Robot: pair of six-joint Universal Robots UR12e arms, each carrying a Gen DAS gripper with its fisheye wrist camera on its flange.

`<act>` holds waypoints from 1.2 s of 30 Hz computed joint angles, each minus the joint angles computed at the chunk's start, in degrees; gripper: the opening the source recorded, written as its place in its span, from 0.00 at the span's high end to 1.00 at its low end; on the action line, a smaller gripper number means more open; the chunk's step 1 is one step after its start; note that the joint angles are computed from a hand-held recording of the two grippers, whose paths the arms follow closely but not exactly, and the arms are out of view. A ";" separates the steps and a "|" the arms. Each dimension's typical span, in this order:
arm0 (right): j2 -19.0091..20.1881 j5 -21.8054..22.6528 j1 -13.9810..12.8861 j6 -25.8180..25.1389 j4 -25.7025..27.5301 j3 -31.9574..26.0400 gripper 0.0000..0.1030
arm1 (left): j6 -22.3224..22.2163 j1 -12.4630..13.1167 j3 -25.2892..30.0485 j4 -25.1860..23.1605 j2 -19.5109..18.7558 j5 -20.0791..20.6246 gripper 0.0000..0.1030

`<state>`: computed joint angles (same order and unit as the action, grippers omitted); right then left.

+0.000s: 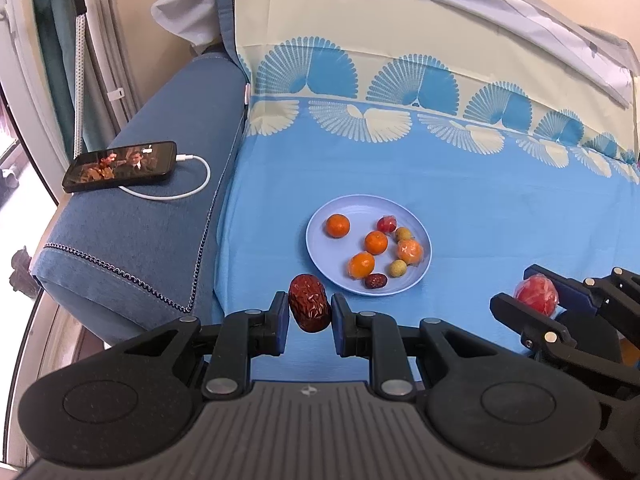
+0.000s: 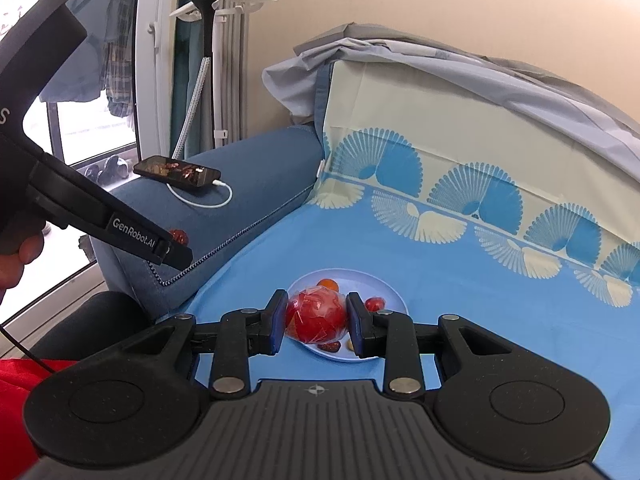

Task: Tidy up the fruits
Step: 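Carry the date and wrapped red fruit over the light blue plate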

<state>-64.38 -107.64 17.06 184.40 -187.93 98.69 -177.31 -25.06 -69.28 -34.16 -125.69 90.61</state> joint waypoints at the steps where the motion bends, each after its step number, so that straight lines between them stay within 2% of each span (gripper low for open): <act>1: 0.03 0.14 -0.04 0.03 0.25 -0.04 0.68 | -0.05 0.00 0.14 -0.14 -0.10 -0.03 0.76; 17: 0.52 1.41 -0.45 1.64 4.14 -0.98 0.68 | -0.10 0.25 1.93 -2.79 -1.63 -0.65 0.76; 22: 1.15 2.14 -0.90 2.35 6.32 -2.02 0.68 | -0.39 0.38 3.98 -5.14 -3.01 -0.84 0.76; 30: 3.06 3.21 -2.38 5.19 10.75 -4.46 0.68 | -0.44 0.40 10.81 -10.32 -7.45 -0.75 0.76; 36: 6.05 2.87 -3.97 5.93 13.26 -8.07 0.68 | 1.02 0.06 20.34 -14.68 -13.57 -0.64 0.76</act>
<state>-58.32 -104.77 13.10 190.33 -174.68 90.62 -176.29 -25.00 -48.95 -48.83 -139.26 89.98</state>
